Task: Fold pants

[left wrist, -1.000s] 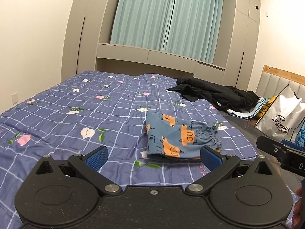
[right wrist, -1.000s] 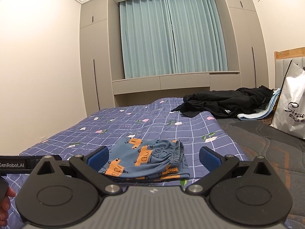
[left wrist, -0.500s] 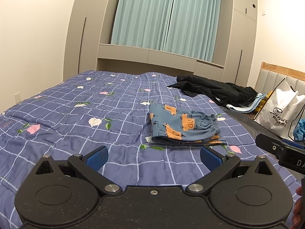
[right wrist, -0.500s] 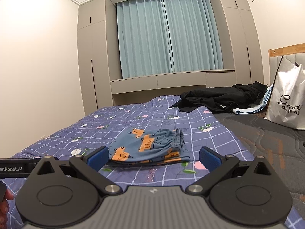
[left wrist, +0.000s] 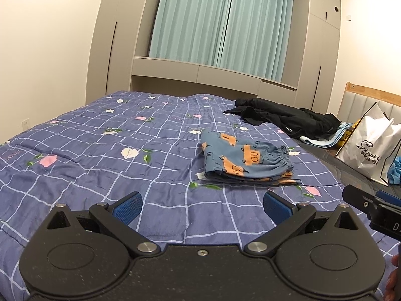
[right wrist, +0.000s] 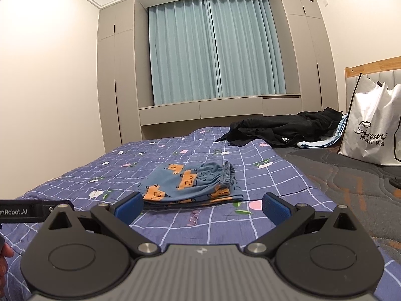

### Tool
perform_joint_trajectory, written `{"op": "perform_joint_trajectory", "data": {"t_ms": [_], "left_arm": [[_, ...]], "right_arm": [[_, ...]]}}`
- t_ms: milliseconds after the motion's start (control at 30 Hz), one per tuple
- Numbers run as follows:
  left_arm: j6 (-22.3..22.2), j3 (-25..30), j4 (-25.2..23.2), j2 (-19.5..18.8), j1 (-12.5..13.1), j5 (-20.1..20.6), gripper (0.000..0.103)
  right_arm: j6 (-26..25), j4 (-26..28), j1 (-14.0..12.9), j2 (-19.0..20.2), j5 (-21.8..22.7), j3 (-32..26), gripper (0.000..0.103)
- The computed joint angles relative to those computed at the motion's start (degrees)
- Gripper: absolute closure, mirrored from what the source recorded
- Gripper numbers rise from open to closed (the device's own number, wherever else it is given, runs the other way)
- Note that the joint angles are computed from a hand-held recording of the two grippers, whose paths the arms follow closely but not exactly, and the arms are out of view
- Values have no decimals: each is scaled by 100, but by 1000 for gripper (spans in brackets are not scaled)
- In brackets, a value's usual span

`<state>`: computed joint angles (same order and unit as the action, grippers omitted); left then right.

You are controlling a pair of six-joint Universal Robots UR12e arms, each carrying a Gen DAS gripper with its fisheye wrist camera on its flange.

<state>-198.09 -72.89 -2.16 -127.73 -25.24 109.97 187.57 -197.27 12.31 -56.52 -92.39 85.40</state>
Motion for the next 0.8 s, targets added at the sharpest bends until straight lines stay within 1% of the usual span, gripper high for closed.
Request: {"op": "perform_joint_trajectory", "data": {"t_ms": [800], "left_arm": [[19, 15, -58, -18, 0, 8, 1]], "right_arm": [[-24, 34, -3, 23, 17, -11, 0]]}}
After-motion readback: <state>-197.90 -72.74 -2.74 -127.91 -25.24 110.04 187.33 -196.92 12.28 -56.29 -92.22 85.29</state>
